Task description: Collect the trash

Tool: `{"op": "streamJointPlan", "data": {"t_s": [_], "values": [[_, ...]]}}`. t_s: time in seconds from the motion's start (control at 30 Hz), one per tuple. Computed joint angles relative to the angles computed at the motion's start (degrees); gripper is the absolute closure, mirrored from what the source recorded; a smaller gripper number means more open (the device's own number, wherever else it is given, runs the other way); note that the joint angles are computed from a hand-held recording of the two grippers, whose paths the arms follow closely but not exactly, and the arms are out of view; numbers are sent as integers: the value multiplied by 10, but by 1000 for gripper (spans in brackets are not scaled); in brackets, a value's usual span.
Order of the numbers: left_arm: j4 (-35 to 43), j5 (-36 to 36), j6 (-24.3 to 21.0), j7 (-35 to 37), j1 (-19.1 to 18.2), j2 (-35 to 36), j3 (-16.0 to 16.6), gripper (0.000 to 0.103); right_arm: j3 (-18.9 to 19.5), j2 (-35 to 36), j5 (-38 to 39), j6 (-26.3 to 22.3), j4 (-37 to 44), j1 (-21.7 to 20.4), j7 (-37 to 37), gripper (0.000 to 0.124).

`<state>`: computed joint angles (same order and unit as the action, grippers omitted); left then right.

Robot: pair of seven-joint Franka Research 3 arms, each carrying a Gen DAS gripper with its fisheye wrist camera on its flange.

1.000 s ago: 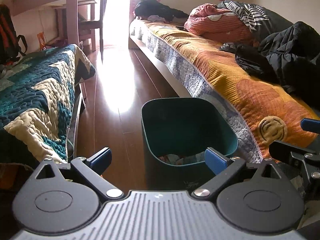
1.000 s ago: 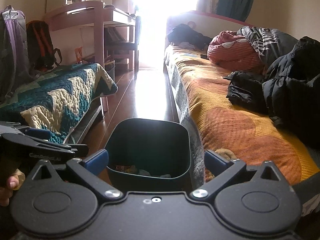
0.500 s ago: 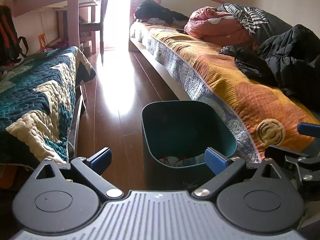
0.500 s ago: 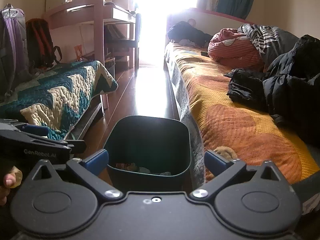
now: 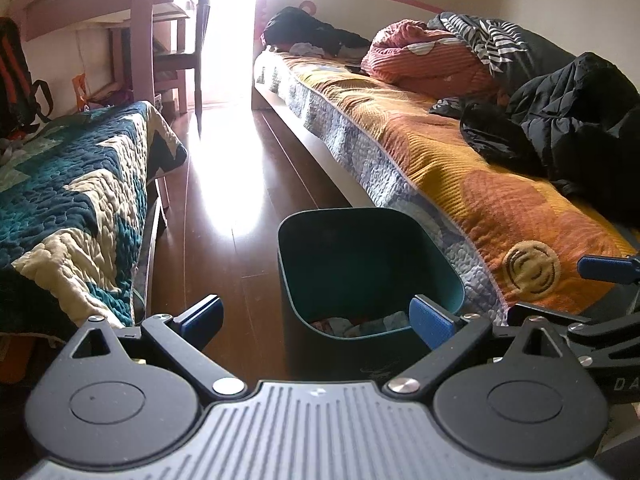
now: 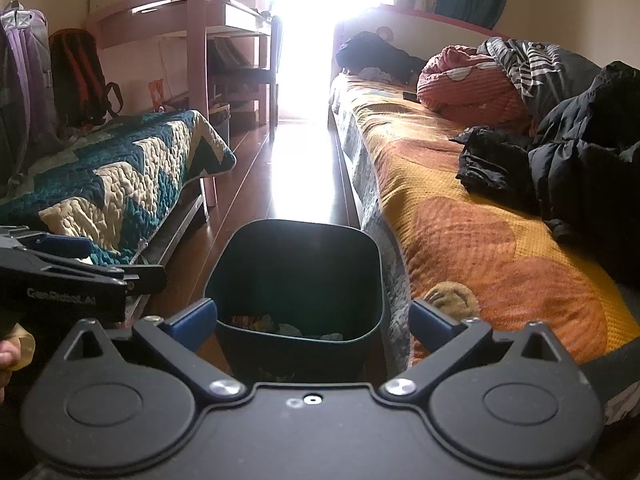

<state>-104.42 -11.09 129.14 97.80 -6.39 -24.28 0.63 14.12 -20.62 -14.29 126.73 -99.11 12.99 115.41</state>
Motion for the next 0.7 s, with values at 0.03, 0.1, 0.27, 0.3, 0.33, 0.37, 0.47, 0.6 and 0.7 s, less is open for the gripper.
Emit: {"op": "streamJointPlan", "data": {"t_s": [0.03, 0.1, 0.27, 0.3, 0.33, 0.37, 0.47, 0.6, 0.7], "values": [[0, 0, 0, 1, 0, 0, 0, 3, 0, 1, 1, -1, 1, 0, 0, 22], [-1, 0, -1, 2, -1, -2, 0, 3, -1, 2, 4, -2, 2, 1, 2, 22], [-2, -4, 0, 11, -4, -4, 1, 3, -2, 1, 4, 0, 1, 1, 3, 22], [-2, -5, -2, 9, -4, -4, 1, 3, -2, 0, 4, 0, 1, 1, 3, 22], [0, -8, -5, 7, -5, -3, 2, 3, -3, 0, 5, 1, 0, 1, 3, 22], [2, -10, -8, 4, -4, -2, 3, 3, -3, -1, 5, 2, -1, 1, 3, 22], [0, -5, -5, -1, -1, -3, -1, 3, -2, -1, 6, 0, 0, 0, 5, 22], [-4, 0, -2, -4, 0, -4, -2, 3, -2, -2, 7, 1, 0, 0, 6, 22], [0, 1, -11, -7, 1, -1, -1, 3, -2, -1, 7, -1, 2, 0, 2, 22]]}}
